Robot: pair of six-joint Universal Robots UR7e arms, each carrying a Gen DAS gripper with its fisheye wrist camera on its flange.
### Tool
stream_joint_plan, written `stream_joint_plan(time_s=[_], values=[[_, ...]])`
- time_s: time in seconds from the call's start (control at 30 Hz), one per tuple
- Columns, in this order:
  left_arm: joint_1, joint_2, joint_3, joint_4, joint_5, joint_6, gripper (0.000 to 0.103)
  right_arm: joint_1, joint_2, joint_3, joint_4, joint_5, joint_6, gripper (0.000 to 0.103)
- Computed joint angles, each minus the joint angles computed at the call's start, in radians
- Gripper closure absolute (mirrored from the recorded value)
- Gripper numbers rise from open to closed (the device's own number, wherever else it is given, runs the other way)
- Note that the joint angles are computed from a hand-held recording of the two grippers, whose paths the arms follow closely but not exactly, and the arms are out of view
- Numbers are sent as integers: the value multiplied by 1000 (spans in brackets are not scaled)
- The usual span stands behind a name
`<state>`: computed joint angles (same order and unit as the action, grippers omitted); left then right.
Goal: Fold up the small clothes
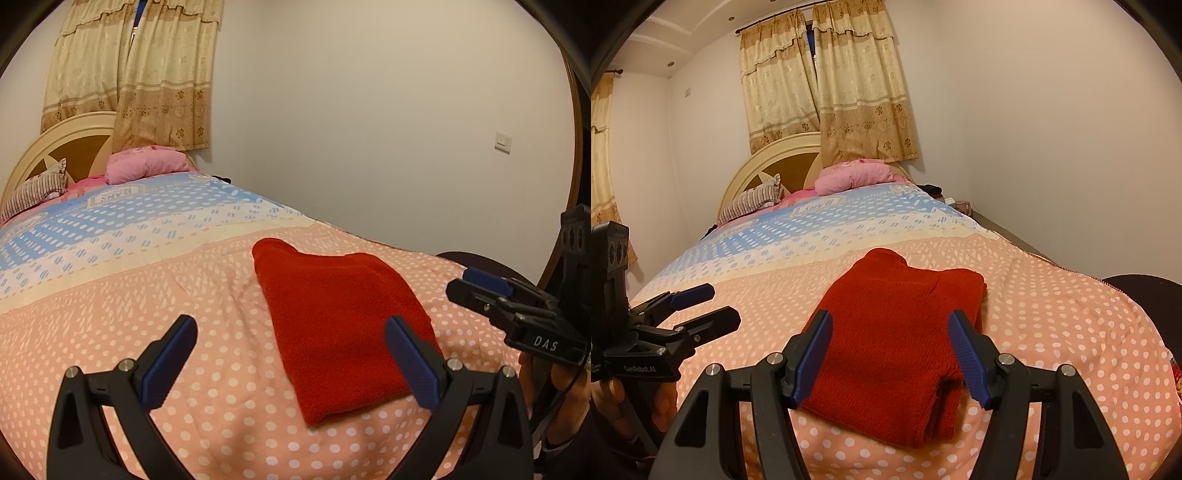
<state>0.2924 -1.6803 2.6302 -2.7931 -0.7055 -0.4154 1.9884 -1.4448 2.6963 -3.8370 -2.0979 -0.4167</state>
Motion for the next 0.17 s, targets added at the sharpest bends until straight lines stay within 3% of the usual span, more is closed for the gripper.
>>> stream_joint_plan(time_s=[0.17], values=[[0,2,5,-22,-9,20,0,-7,-2,2,5,3,1,37]])
